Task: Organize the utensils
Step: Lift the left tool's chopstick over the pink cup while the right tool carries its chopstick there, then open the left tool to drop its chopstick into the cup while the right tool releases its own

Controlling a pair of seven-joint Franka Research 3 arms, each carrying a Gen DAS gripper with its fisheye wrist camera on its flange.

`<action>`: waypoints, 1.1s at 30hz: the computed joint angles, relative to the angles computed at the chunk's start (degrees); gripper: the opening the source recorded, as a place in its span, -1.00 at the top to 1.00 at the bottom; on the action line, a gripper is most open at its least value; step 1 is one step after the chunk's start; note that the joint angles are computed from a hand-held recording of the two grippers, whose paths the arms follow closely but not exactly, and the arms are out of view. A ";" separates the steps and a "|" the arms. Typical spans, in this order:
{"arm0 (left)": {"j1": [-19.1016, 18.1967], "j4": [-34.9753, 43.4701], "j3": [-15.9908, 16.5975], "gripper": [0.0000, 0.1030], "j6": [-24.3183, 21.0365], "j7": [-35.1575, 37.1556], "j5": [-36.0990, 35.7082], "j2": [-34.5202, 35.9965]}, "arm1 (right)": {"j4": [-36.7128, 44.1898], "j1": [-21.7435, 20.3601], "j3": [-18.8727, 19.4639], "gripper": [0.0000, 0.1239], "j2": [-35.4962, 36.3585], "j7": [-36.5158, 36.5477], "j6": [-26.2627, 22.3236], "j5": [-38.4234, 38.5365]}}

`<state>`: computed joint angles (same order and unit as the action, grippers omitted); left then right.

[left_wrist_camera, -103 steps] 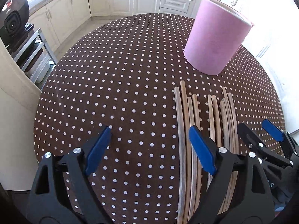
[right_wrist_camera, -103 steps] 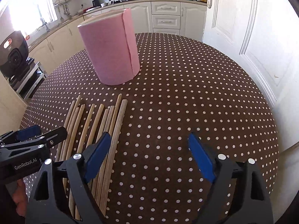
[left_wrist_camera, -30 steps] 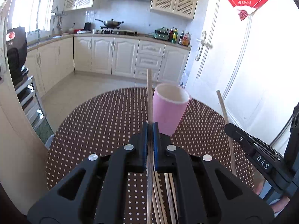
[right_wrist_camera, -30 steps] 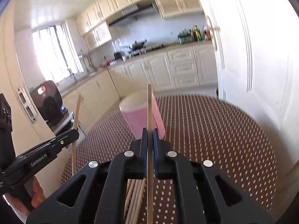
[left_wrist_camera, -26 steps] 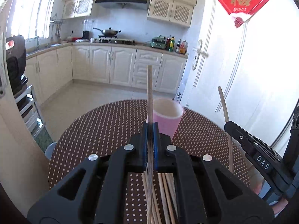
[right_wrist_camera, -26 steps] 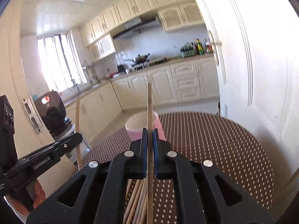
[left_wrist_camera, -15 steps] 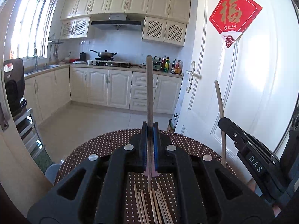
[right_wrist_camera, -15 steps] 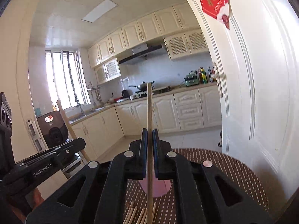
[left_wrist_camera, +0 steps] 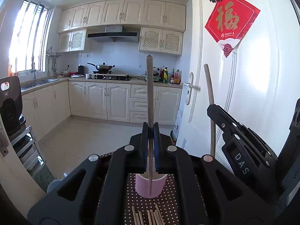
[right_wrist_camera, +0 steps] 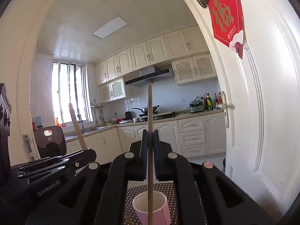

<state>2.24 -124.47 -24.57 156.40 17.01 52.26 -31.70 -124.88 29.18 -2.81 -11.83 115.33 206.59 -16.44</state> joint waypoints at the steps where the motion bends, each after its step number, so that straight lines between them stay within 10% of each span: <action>1: 0.20 0.51 -0.06 0.89 0.03 0.01 0.18 0.39 | 0.84 0.01 -0.05 0.93 0.70 0.15 0.36 0.17; 33: -2.07 9.23 6.39 0.89 2.08 -4.70 8.38 14.87 | 21.10 -9.68 12.23 0.93 23.10 -7.96 5.87 11.24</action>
